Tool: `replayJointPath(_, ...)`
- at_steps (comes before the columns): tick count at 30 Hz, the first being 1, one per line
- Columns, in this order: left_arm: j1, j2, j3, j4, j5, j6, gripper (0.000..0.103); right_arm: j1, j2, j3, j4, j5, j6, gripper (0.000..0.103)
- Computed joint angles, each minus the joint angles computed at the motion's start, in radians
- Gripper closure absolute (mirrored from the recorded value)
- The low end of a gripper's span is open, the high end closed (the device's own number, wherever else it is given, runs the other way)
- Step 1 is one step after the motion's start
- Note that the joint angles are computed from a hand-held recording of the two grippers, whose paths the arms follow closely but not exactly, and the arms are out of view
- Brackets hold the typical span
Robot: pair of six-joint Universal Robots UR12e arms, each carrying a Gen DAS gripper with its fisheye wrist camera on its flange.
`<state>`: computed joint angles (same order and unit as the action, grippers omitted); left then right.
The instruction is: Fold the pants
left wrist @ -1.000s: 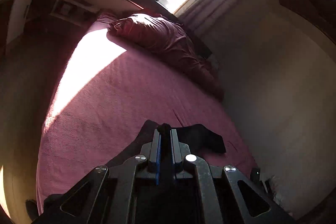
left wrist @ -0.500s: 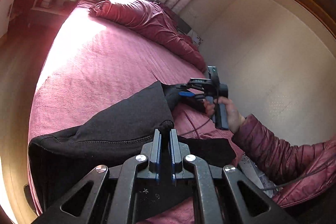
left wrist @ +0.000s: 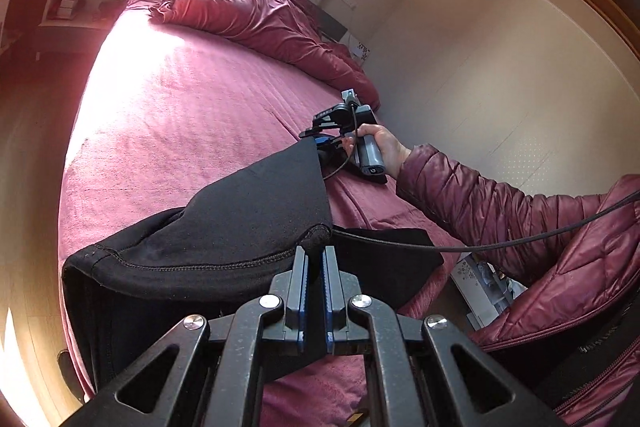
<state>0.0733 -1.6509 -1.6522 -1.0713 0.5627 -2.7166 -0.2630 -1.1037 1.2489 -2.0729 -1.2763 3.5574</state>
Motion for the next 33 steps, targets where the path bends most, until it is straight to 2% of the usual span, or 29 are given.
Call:
replayJointPath(3,0.002,-0.029,0.024,0.117,0.076,-0.14,0.097,-0.002,-0.024,0.022,-0.027,-0.013,-0.047,0.094)
replayJointPath(5,-0.002,-0.069,0.064,0.197,0.162,-0.251,0.098,-0.012,-0.045,0.047,-0.067,0.015,-0.04,0.095)
replayJointPath(9,-0.005,-0.174,0.18,0.287,0.322,-0.432,0.098,-0.03,-0.095,0.099,-0.143,0.067,-0.048,0.094)
replayJointPath(12,-0.01,-0.245,0.267,0.291,0.393,-0.502,0.099,-0.043,-0.137,0.145,-0.21,0.114,-0.054,0.095)
replayJointPath(15,-0.02,-0.281,0.312,0.304,0.442,-0.516,0.099,-0.049,-0.189,0.201,-0.264,0.149,-0.072,0.094)
replayJointPath(18,-0.018,-0.278,0.307,0.354,0.449,-0.549,0.103,-0.058,-0.252,0.276,-0.31,0.173,-0.083,0.094)
replayJointPath(20,-0.008,-0.262,0.286,0.395,0.43,-0.572,0.103,-0.073,-0.297,0.338,-0.336,0.199,-0.088,0.095)
replayJointPath(22,0.001,-0.241,0.262,0.402,0.413,-0.56,0.103,-0.083,-0.345,0.405,-0.347,0.216,-0.111,0.095)
replayJointPath(27,0.007,-0.191,0.188,0.293,0.417,-0.503,0.103,-0.086,-0.401,0.505,-0.336,0.2,-0.141,0.095)
replayJointPath(29,0.011,-0.191,0.173,0.224,0.388,-0.52,0.102,-0.087,-0.404,0.527,-0.34,0.199,-0.128,0.095)
replayJointPath(31,0.006,-0.198,0.168,0.18,0.39,-0.572,0.097,-0.084,-0.396,0.529,-0.343,0.192,-0.117,0.095)
replayJointPath(33,-0.001,-0.212,0.175,0.164,0.387,-0.604,0.081,-0.083,-0.396,0.535,-0.345,0.19,-0.109,0.095)
